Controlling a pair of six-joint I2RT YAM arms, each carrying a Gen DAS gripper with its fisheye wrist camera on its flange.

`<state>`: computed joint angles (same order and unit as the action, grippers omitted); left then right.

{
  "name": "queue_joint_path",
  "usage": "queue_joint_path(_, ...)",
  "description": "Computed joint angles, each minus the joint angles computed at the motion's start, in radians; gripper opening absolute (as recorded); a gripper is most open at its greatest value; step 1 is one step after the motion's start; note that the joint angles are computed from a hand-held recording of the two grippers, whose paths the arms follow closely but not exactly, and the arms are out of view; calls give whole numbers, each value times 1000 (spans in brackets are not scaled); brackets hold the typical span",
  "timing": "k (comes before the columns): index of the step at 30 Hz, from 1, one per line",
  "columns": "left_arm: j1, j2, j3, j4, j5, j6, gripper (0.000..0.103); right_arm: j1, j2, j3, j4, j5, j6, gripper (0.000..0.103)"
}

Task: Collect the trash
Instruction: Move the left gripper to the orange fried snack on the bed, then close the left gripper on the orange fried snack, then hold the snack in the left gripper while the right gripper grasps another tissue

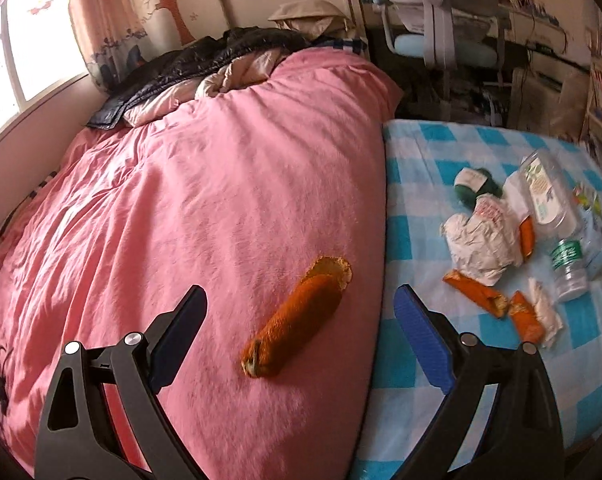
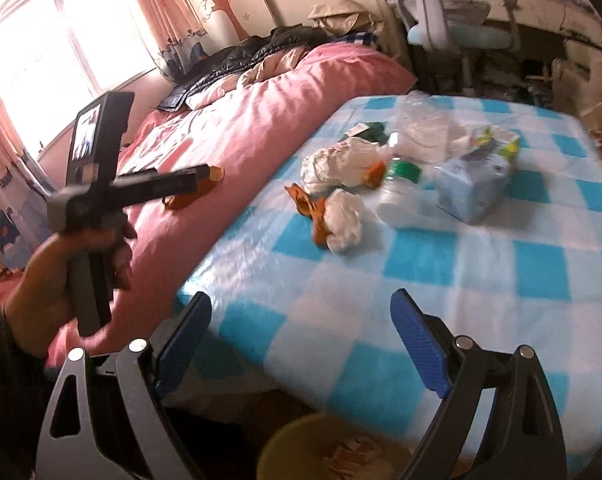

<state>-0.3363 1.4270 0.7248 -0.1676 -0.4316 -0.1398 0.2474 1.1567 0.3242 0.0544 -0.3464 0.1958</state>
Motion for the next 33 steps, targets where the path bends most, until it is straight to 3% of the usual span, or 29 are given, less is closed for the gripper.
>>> queue_joint_path(5,19,70,38,1,7,29,91,-45,259,117,100,-69,44,71)
queue_joint_path(10,45,83,43,-2,40,27,91,-61,385,195,128,-75,87,68)
queue_joint_path(13,61,94,51,-13,71,26,85,-67,424,221,132,-67,100,65)
queue_joint_path(19,71,118,68,-42,129,20,66,-82,510,275,147,-58,123,51)
queue_joint_path(23,77,126,73,-56,165,18,37,-64,508,280,130,-10,83,32)
queue_joint_path(26,95,112,70,-62,217,3,23,-47,503,283,112,10,43,22)
queue_joint_path(33,131,-1,2,4,367,-55,21,-75,436,248,116,-17,44,21)
